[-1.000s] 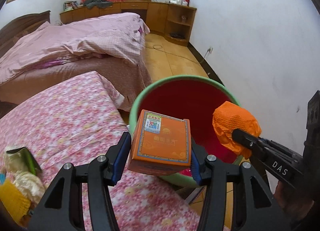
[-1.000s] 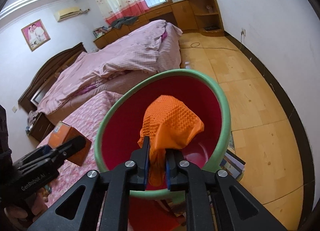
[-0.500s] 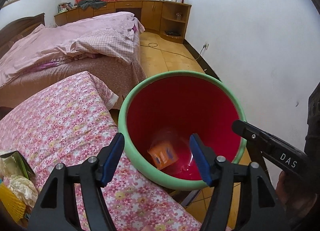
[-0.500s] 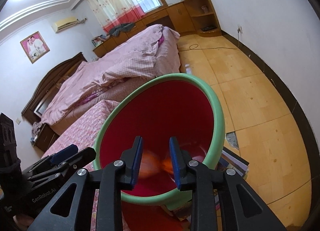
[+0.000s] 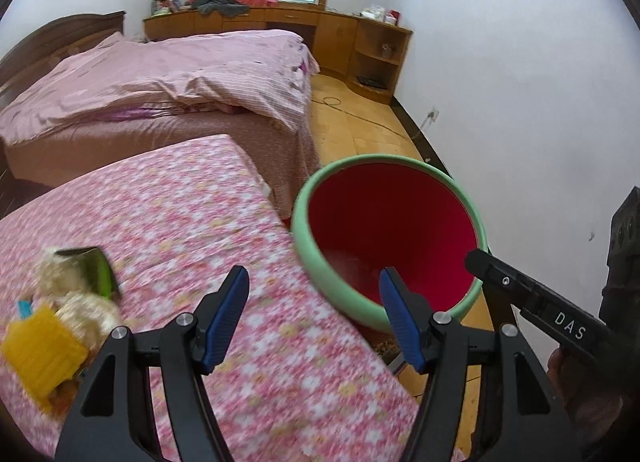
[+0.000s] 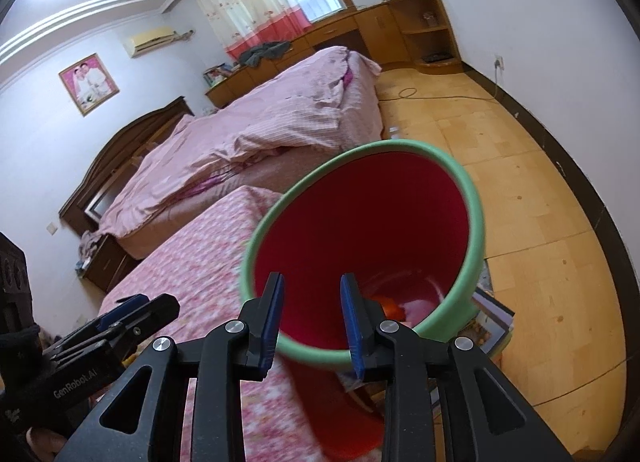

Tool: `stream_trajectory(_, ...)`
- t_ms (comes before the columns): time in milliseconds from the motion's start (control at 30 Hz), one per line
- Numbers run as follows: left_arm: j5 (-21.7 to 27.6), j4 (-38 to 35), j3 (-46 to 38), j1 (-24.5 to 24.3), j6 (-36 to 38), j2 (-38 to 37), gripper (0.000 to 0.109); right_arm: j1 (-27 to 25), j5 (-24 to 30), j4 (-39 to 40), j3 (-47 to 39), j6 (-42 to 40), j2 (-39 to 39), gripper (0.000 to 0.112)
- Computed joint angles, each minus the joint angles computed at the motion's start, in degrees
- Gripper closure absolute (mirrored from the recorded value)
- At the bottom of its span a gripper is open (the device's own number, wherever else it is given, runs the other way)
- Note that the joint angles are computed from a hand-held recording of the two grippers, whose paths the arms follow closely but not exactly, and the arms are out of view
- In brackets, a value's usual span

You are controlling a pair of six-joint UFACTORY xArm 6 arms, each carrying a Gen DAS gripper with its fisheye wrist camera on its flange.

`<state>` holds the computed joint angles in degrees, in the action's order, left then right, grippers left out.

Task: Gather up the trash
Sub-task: 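Open both tools to drop the tea box and mesh bag into the bucket, then move both tools back to the yellow foam nets on the bed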

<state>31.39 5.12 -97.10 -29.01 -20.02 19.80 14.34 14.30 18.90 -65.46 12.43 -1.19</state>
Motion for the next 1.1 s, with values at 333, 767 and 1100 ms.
stream_trajectory(333,-4.6,7.1,16.2,3.6,-9.3,-13.8,0.041,4.6,1.7,-3.2,-0.1,2.4,-2.0,0.079)
stream_trajectory(767,-4.1,14.2,28.2,10.3,-19.7,-24.1,0.041,9.4,4.7,-6.0,-2.4,4.6,-0.5,0.076)
stream_trajectory(1100,-3.6,18.3,33.4,14.9,-24.8,-26.9,0.041,11.4,7.3,-5.2,-6.9,4.4,4.2,0.069)
